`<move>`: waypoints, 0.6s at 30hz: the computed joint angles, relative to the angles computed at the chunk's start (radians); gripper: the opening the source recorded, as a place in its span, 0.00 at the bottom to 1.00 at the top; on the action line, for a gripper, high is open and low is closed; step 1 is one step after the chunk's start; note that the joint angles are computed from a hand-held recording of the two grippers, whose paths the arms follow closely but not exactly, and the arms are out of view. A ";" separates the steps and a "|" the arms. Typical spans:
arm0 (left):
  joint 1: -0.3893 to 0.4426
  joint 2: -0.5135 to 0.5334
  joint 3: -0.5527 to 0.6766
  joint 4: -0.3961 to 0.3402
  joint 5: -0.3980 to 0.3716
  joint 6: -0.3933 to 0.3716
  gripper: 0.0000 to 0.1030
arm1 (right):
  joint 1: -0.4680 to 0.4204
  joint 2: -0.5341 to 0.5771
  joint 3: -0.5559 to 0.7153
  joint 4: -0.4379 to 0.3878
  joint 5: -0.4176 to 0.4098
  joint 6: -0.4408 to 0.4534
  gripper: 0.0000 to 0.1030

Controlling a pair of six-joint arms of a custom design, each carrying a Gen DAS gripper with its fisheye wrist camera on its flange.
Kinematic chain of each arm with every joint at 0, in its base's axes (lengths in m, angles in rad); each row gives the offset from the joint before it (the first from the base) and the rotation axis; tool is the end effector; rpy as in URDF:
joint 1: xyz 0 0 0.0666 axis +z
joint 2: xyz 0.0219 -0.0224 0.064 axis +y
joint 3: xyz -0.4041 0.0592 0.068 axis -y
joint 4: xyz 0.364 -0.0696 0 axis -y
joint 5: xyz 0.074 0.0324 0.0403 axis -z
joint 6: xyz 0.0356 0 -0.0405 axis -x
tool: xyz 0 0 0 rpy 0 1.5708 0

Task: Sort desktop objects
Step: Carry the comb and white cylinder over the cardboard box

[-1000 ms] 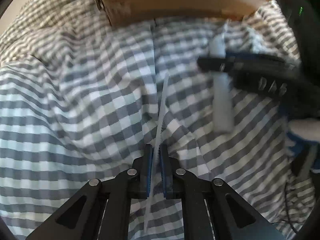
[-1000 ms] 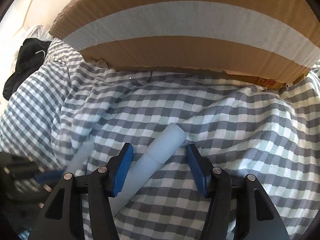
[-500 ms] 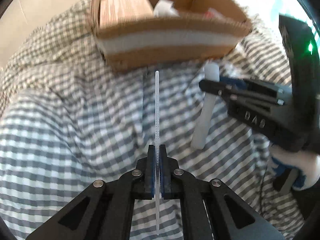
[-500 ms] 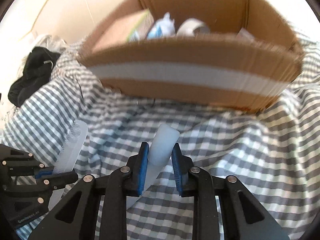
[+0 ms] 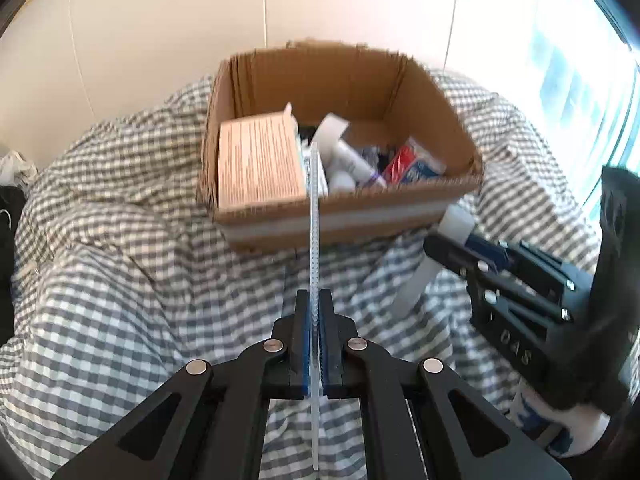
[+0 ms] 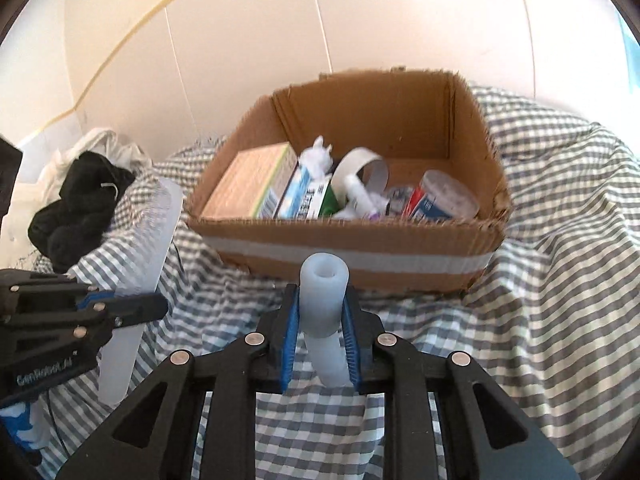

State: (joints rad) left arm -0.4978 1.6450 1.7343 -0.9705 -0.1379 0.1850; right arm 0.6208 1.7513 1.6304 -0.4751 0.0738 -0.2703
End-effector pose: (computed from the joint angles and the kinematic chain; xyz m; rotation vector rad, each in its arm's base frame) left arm 0.4868 -0.2594 0.4766 0.3209 2.4241 -0.1349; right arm 0.5005 0.3542 0.4104 -0.3407 2.1705 0.4286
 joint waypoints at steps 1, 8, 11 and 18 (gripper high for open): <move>0.000 0.001 0.005 0.008 -0.005 0.000 0.04 | -0.001 -0.008 -0.006 0.013 0.005 0.000 0.19; -0.018 0.010 0.050 0.054 -0.040 0.000 0.04 | -0.011 -0.052 -0.044 0.084 0.028 0.010 0.19; -0.020 0.020 0.072 0.073 -0.045 0.001 0.04 | -0.013 -0.063 -0.049 0.100 0.036 0.017 0.19; -0.020 0.051 0.125 0.109 -0.037 0.004 0.04 | -0.012 -0.086 -0.045 0.143 0.085 0.060 0.19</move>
